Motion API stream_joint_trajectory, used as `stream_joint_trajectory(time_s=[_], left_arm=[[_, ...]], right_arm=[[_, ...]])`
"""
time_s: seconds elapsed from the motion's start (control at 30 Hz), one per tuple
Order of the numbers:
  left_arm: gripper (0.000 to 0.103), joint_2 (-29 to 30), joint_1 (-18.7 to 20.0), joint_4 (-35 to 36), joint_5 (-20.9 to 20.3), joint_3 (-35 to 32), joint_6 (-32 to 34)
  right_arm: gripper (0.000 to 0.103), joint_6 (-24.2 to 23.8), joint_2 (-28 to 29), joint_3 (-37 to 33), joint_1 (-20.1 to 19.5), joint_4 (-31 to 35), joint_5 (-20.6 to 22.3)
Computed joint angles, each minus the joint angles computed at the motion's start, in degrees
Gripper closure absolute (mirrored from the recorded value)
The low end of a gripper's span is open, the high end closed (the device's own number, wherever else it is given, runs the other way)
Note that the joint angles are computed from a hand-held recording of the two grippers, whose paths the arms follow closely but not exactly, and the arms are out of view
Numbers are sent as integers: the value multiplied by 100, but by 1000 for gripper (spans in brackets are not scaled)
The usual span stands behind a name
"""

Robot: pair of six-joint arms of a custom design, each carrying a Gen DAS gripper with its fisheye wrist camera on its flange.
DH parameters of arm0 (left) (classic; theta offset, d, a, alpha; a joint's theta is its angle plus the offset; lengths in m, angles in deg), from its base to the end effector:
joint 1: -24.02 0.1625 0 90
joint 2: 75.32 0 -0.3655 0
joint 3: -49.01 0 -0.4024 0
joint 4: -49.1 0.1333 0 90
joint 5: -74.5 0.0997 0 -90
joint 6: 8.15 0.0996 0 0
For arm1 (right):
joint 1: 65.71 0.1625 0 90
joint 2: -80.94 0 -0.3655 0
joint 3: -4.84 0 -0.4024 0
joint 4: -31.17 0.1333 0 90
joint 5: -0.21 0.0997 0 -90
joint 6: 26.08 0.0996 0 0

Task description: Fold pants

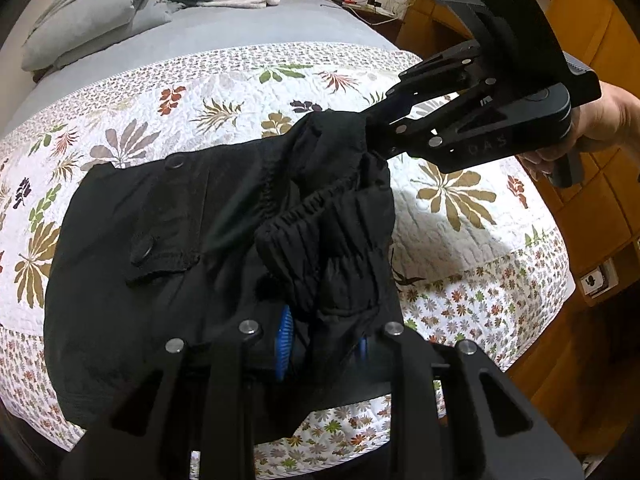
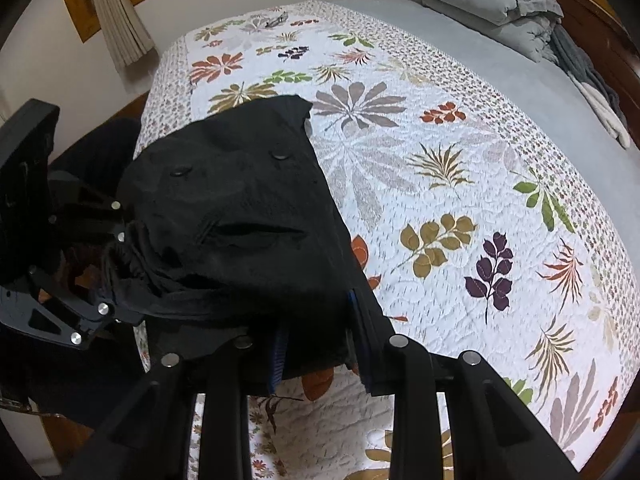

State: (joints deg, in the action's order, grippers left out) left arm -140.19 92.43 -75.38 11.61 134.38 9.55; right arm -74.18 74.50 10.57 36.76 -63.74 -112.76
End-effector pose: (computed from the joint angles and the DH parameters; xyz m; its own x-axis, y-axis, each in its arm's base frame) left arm -0.0731 -0.6704 0.2905 -0.7185 0.4888 -0.4947 0.6041 0.7911 -0.0957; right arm 0.2809 -0.8328 0.1270 -0.4459 -0.8311 0.3323 -0.8188 0.5287 0.2237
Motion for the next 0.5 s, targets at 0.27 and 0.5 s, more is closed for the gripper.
stream_joint_trajectory(time_s=[0.27, 0.5], left_arm=[[79, 105, 38, 38, 108, 29, 65], [76, 165, 96, 94, 113, 26, 104]], right_arm=[[72, 41, -419, 891, -117, -443, -49], [66, 199, -929, 1893, -201, -1042, -112]])
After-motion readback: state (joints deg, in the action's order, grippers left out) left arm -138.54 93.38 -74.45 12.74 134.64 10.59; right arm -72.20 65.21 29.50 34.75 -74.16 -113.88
